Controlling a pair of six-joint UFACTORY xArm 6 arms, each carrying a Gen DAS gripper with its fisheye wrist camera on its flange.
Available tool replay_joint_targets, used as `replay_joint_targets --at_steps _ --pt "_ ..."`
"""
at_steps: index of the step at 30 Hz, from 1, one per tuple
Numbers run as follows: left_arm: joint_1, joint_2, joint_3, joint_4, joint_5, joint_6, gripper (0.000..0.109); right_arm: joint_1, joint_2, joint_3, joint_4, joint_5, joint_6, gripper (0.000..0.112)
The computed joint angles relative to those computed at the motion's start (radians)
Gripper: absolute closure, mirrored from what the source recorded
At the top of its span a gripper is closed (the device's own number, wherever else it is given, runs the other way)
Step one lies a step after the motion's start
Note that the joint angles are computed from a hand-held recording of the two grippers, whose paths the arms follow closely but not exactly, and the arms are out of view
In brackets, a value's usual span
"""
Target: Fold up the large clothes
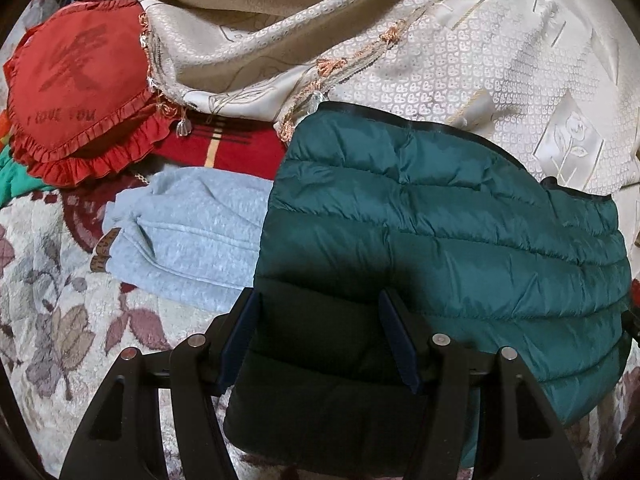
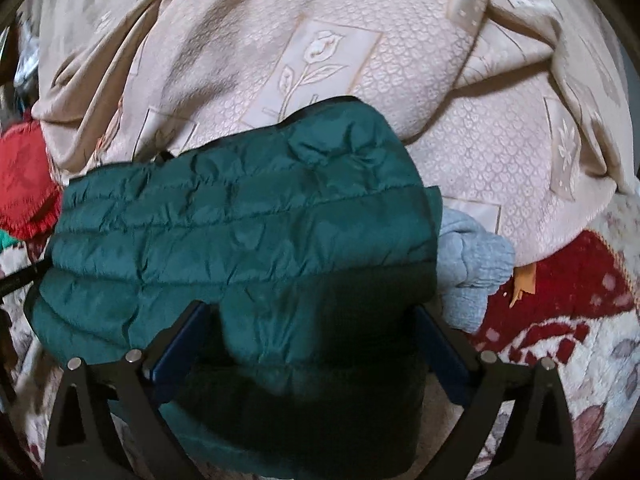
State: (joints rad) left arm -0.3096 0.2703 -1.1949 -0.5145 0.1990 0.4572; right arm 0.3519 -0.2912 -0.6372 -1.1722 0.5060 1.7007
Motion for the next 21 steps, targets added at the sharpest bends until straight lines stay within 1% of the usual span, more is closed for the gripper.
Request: replay_joint_targets --at_steps 3,8,13,21 --pt "0.000 0.001 -0.001 -0.018 0.004 0.015 0.065 -0.003 -0.008 0.006 -0.008 -0.012 0.012 0.010" --pt "0.008 0.006 -0.015 -0.064 0.034 0.038 0.064 -0.019 -0.032 0.032 -0.009 -0.041 0.050 0.010" --pt "0.006 0.008 -0.015 -0.058 0.031 0.036 0.063 -0.028 -0.041 0.046 -0.003 -0.044 0.062 0.010" --pt "0.007 0.017 -0.024 -0.064 0.037 0.035 0.061 -0.061 -0.031 0.058 0.009 -0.096 0.077 0.010"
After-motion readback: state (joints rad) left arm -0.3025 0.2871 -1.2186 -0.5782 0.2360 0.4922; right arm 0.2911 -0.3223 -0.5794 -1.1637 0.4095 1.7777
